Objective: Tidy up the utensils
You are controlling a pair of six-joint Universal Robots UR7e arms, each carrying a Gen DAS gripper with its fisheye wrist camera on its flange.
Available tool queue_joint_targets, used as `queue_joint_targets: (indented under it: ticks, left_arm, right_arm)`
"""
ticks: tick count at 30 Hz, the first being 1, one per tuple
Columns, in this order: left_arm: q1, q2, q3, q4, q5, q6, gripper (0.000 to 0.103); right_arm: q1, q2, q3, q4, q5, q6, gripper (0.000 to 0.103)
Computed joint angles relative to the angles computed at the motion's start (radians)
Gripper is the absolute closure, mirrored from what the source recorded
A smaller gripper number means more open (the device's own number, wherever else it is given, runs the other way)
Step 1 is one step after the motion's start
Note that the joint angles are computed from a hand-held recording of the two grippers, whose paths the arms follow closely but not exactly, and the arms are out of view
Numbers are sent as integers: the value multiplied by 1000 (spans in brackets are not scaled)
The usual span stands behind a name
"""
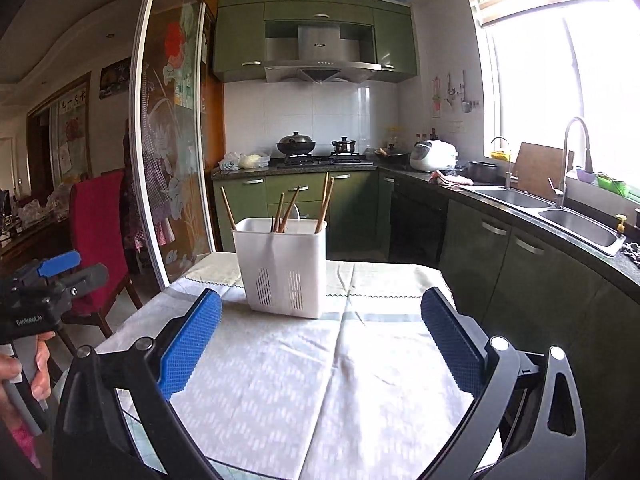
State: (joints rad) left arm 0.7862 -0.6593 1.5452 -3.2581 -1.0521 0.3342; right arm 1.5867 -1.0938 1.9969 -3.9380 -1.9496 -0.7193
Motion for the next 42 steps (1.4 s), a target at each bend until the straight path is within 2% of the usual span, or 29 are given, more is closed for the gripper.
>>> queue_joint_targets:
  ticks: [3,10,21,42]
  left_arm:
    - [-7,-9,20,-17,10,8,7]
    - [-19,-47,84,-46,36,7,7]
    - [-32,-70,125,-60,53,-2,7]
    - [-32,-74,132,-59,59,-6,6]
  right_arm:
    - [8,-2,52,-69,-27,-14,4]
    - [29,-12,119,-136,-67,-9,4]
    - [53,-24,111,-110,-100,-2,4]
    - [61,-26,93,-78,-96,5,4]
